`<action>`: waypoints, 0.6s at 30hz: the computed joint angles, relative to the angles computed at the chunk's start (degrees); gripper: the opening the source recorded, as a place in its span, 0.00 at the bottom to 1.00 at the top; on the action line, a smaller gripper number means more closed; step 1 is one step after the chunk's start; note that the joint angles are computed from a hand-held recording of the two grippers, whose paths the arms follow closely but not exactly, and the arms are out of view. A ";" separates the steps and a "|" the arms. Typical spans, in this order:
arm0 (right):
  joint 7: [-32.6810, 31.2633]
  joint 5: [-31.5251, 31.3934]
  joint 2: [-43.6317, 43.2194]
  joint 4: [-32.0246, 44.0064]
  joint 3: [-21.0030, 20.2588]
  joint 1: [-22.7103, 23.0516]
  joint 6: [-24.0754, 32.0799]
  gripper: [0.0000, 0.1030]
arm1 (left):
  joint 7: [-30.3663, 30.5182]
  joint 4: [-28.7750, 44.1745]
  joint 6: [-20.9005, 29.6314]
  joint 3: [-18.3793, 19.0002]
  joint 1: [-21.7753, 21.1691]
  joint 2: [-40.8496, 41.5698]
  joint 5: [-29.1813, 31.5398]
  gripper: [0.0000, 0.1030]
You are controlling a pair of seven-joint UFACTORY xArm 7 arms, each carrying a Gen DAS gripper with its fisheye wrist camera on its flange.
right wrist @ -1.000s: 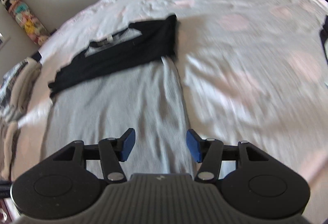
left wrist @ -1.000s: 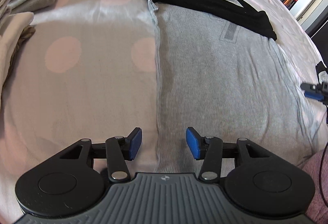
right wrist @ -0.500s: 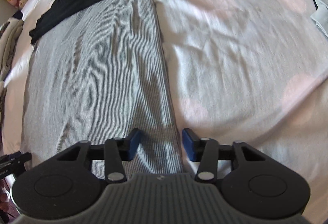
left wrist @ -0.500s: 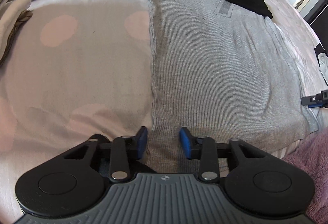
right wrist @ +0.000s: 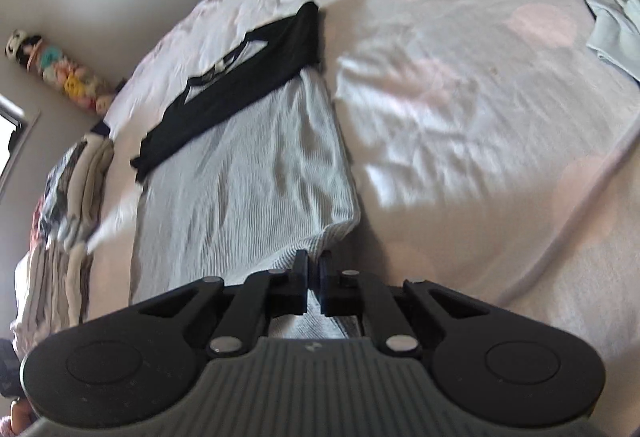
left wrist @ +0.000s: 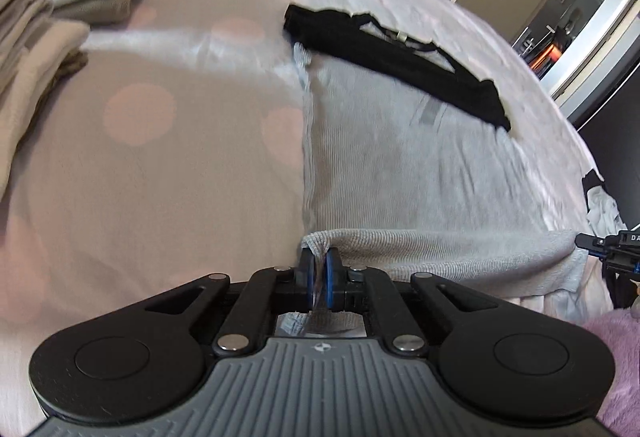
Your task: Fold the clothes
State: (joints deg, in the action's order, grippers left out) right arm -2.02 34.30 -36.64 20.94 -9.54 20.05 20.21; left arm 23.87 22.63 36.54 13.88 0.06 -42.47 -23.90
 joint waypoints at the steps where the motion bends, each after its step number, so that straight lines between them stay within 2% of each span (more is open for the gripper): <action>1: -0.49 0.61 1.54 0.75 -0.38 0.79 -1.53 0.06 | 0.36 0.87 -0.98 0.29 -0.73 1.48 -0.59 0.04; 4: -2.94 1.65 7.60 4.09 -1.37 3.27 -5.08 0.06 | 0.95 3.01 -3.90 0.25 -2.23 6.06 -2.01 0.04; 7: -5.81 5.32 13.59 7.12 -2.62 5.90 -7.59 0.06 | 1.82 3.88 -7.45 -0.20 -3.24 10.79 -3.07 0.04; 10: -8.28 8.75 17.11 8.69 -2.43 5.74 -7.51 0.07 | 2.97 4.59 -9.66 -0.53 -3.75 15.02 -3.95 0.04; 12: -9.40 10.63 19.02 9.61 -1.73 4.86 -6.83 0.11 | 4.10 4.00 -11.51 -1.15 -3.88 15.91 -4.24 0.06; 15: -10.81 12.73 18.73 9.48 0.05 3.05 -6.58 0.12 | 5.36 3.18 -12.60 -1.98 -3.54 14.91 -3.14 0.08; 18: -11.75 14.09 15.90 8.01 1.71 1.73 -8.24 0.34 | 5.63 3.00 -10.70 -2.11 -2.28 12.00 -1.23 0.10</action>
State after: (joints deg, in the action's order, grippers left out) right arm -13.77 48.38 -20.74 28.96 -7.83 21.78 11.98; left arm 29.50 25.63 25.84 11.76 -2.22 -30.47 -25.12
